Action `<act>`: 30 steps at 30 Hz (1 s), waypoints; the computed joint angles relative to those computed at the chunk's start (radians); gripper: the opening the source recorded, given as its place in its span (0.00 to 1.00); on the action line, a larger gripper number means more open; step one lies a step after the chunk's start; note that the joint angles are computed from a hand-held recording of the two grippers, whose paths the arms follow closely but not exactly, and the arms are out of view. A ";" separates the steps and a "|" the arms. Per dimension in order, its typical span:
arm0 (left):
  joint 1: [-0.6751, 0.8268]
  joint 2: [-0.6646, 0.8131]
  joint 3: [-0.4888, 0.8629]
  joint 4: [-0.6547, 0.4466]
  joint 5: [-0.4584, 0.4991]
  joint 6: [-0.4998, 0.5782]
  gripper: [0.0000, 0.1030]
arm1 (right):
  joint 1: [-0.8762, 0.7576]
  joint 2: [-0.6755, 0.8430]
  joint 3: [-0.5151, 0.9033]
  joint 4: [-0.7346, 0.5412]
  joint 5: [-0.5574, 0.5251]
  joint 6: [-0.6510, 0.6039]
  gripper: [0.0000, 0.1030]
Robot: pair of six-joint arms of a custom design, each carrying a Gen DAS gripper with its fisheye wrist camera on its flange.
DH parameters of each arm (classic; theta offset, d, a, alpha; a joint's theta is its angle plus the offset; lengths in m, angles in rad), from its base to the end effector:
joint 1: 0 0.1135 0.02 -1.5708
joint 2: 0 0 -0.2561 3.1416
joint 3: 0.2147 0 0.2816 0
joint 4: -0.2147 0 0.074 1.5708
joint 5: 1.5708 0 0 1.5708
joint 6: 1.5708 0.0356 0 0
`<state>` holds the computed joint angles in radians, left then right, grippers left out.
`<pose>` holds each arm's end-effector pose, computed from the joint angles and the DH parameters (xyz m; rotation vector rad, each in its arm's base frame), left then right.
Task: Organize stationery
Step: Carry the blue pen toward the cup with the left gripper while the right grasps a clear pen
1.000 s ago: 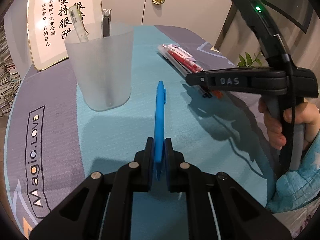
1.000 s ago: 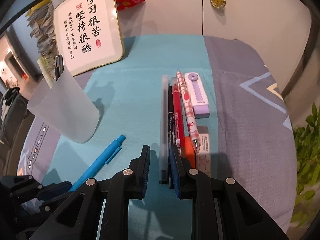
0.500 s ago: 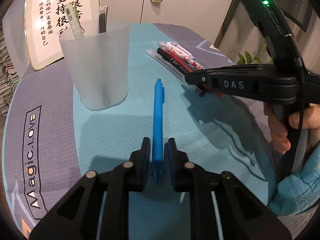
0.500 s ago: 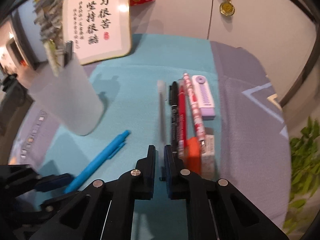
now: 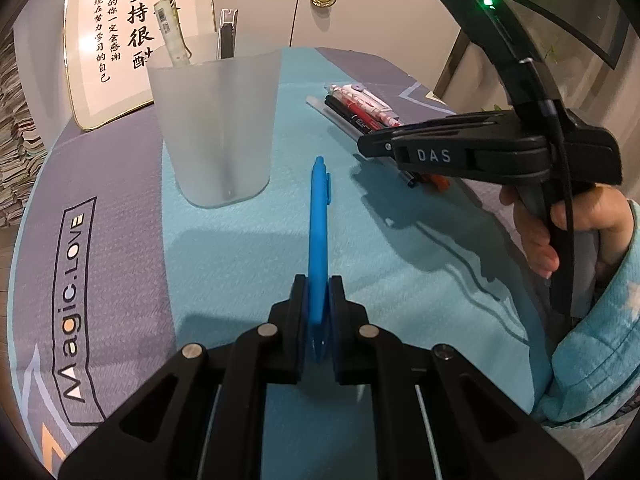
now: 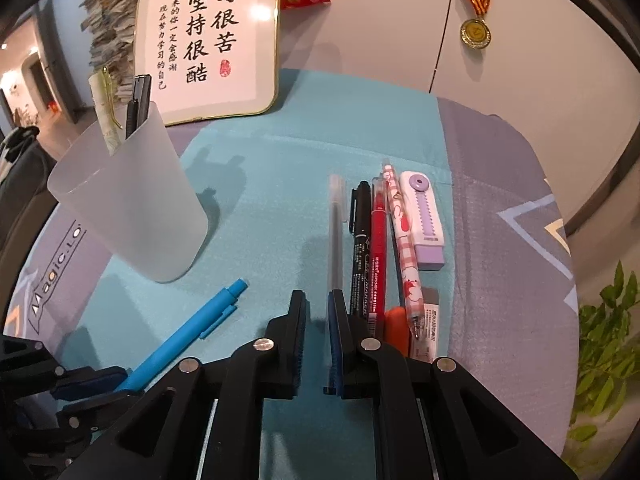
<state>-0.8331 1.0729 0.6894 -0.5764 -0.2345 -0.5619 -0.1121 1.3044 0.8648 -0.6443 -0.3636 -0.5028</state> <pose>0.1659 -0.1703 0.2022 0.2473 2.5031 -0.2821 0.2770 -0.0184 0.2030 -0.6117 2.4891 0.2562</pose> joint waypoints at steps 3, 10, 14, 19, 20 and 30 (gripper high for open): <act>-0.015 -0.009 -0.002 -0.009 -0.011 -0.014 0.08 | 0.021 0.029 0.009 0.026 0.029 -0.003 0.14; -0.006 -0.006 -0.002 -0.005 0.001 -0.013 0.08 | 0.011 0.079 0.041 0.009 0.016 0.018 0.10; -0.001 -0.017 -0.012 0.003 0.006 -0.004 0.07 | -0.060 0.064 0.059 -0.136 -0.071 -0.008 0.09; -0.014 -0.078 -0.035 -0.033 0.046 -0.008 0.07 | -0.208 -0.108 -0.037 -0.326 -0.117 -0.209 0.09; -0.026 -0.089 -0.038 -0.044 0.047 -0.009 0.07 | -0.243 -0.128 -0.045 -0.366 -0.120 -0.247 0.09; -0.097 -0.120 0.008 -0.135 -0.048 -0.031 0.18 | -0.348 -0.251 -0.054 -0.461 -0.139 -0.391 0.31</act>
